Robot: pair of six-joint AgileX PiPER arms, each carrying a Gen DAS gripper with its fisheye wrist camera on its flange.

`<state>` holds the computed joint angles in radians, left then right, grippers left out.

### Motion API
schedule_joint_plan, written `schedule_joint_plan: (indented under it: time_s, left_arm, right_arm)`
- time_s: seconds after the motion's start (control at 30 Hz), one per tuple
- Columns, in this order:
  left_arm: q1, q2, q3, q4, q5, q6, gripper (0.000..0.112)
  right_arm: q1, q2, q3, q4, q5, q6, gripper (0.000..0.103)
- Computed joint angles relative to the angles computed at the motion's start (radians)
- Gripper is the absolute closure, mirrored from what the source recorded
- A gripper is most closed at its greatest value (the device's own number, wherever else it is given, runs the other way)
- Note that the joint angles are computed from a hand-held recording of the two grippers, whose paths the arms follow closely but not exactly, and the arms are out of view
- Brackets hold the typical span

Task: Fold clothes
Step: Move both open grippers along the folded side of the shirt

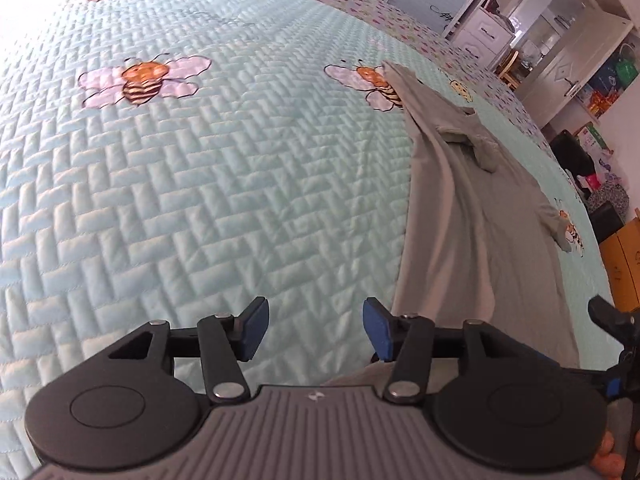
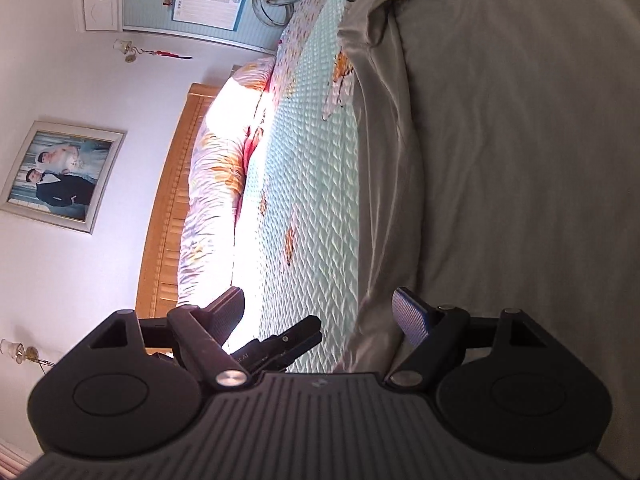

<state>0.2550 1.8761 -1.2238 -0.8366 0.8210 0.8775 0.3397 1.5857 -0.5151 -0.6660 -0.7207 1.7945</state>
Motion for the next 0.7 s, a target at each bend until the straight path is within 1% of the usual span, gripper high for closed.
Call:
schedule_joint_plan:
  time_s: [0.07, 0.17, 0.23, 0.3, 0.33, 0.37, 0.4, 0.43, 0.47, 0.6, 0.63, 0.7]
  left_arm:
    - [0.030, -0.018, 0.032, 0.004, 0.026, 0.053, 0.057]
    - [0.046, -0.074, 0.131, -0.021, -0.031, 0.182, 0.057]
    - [0.054, -0.091, 0.181, -0.068, -0.063, 0.266, 0.057]
    - [0.048, -0.112, 0.224, -0.098, -0.104, 0.339, 0.057]
    - [0.038, -0.125, 0.245, -0.106, -0.135, 0.380, 0.062]
    - [0.034, -0.134, 0.265, -0.123, -0.159, 0.424, 0.082]
    - [0.033, -0.140, 0.281, -0.140, -0.176, 0.468, 0.092]
    - [0.048, -0.139, 0.282, -0.153, -0.153, 0.473, 0.104]
    - [0.067, -0.135, 0.277, -0.162, -0.116, 0.469, 0.106]
    - [0.130, -0.219, 0.327, -0.256, -0.012, 0.567, 0.106]
    - [0.144, -0.242, 0.334, -0.267, 0.029, 0.585, 0.106]
    - [0.153, -0.297, 0.349, -0.269, 0.084, 0.589, 0.106]
  right_arm:
    - [0.031, -0.050, 0.045, 0.037, 0.028, -0.001, 0.022]
    - [0.077, -0.137, 0.102, 0.089, 0.090, -0.020, 0.022]
    - [0.112, -0.196, 0.135, 0.133, 0.143, -0.042, 0.022]
    - [0.137, -0.236, 0.167, 0.166, 0.175, -0.055, 0.022]
    - [0.152, -0.251, 0.176, 0.185, 0.192, -0.065, 0.022]
    - [0.169, -0.265, 0.182, 0.208, 0.206, -0.081, 0.022]
    - [0.186, -0.278, 0.189, 0.233, 0.220, -0.099, 0.022]
    - [0.203, -0.291, 0.195, 0.261, 0.235, -0.119, 0.022]
    - [0.216, -0.301, 0.200, 0.281, 0.244, -0.134, 0.022]
    - [0.226, -0.306, 0.217, 0.319, 0.231, -0.158, 0.022]
    - [0.225, -0.303, 0.222, 0.321, 0.219, -0.159, 0.022]
    - [0.224, -0.295, 0.232, 0.326, 0.196, -0.161, 0.022]
